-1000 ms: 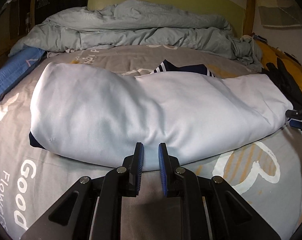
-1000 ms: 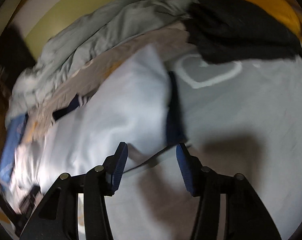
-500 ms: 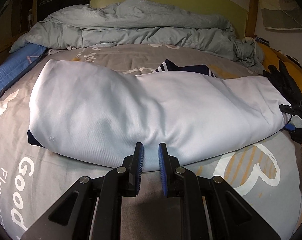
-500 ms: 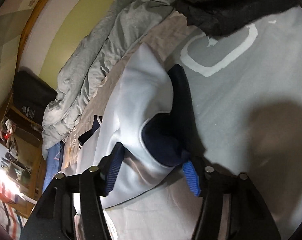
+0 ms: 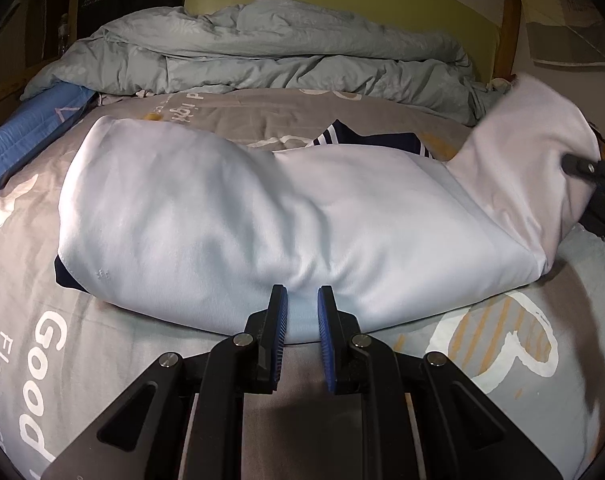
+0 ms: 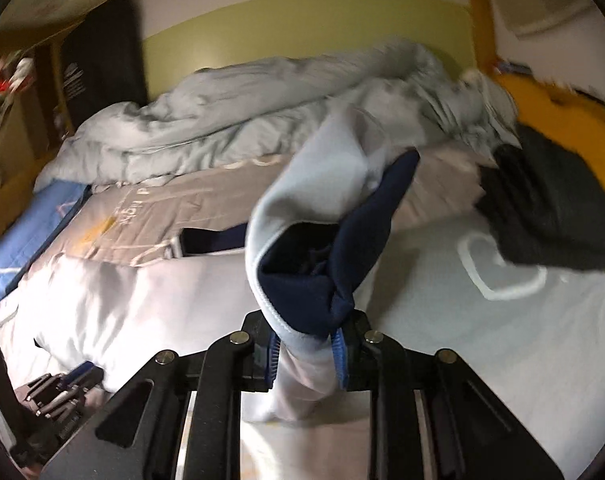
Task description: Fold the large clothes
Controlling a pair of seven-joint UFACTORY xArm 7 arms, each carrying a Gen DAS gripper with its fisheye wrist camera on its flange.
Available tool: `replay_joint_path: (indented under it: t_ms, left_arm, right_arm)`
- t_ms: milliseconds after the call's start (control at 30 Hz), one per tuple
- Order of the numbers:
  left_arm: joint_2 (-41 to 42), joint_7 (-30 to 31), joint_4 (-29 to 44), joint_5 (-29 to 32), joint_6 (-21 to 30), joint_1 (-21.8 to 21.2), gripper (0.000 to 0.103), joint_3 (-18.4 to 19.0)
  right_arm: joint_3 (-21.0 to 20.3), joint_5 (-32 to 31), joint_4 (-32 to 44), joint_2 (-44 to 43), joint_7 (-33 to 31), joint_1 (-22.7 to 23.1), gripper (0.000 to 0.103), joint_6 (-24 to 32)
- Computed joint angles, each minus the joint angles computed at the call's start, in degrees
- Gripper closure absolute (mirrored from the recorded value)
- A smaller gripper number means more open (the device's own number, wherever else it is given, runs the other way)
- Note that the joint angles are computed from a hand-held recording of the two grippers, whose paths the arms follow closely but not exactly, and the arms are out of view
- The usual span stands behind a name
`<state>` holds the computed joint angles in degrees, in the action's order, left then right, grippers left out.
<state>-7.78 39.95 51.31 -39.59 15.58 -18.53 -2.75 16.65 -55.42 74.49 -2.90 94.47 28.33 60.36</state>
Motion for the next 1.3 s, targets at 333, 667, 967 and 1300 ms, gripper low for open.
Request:
replay_joint_path:
  t_ms: [333,667,967,1300]
  left_arm:
    - [-0.5,4.6,0.9,-6.5,3.0,-0.1,0.086,1.3]
    - [0.2,5.9,2.0,-8.7,4.5,1.2,0.086,0.6]
    - [-3.0,7.2,2.9,-7.2,2.0,1.7,0.083,2.0]
    - [-1.2,-3.8,7.6,-0.1,-3.1,4.1,0.029,6.6]
  right_arm:
    - [-3.5,2.7,14.8,16.5,-9.2,6.1,0.078,-5.4]
    - [-6.5,5.8,7.0,10.8,-9.5,7.0,0.075,-13.9]
    - [-4.7,4.5,3.0,7.4,-6.7,5.1,0.048,-25.8]
    - [-3.3,-4.8,2.7,4.0,6.9,2.7,0.061,-14.3]
